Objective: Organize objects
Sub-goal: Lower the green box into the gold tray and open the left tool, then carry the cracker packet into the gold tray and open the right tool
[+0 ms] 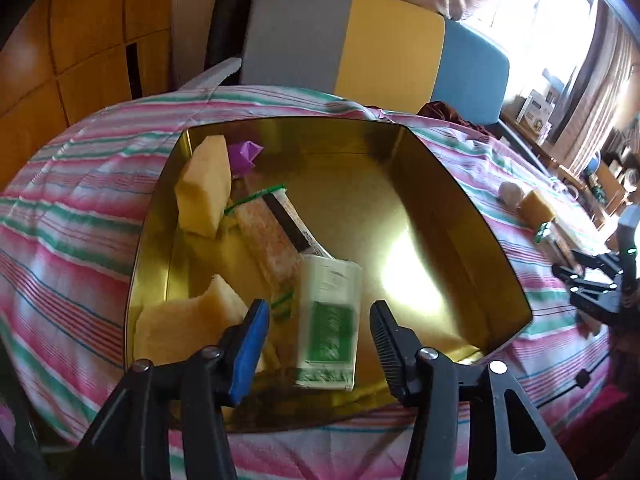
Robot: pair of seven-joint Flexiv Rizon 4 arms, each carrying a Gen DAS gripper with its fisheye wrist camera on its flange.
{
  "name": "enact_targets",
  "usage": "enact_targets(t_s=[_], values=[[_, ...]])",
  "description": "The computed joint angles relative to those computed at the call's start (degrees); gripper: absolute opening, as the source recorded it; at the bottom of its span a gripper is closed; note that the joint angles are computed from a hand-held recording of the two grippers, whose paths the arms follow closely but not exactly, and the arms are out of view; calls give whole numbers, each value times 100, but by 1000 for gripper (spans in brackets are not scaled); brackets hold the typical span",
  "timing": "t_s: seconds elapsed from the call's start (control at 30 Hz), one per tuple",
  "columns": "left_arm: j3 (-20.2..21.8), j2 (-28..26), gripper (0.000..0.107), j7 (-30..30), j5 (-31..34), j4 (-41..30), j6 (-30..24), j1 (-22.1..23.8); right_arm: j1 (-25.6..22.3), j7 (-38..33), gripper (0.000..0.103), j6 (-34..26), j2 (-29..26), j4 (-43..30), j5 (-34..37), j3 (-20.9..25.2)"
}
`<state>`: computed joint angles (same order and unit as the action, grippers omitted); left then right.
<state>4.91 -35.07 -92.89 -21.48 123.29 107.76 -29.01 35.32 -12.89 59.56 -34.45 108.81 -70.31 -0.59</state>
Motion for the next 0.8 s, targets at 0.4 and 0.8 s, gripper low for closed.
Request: enact_targets(t_s=[0.4,0.8], values=[[69,-44,63,65,-285,55,334,-148,183,438,50,317,120,-137,151,101],[-795,278,69,-437,444,718,1354,808,949,457,50,417,-329,-1165,139,123]])
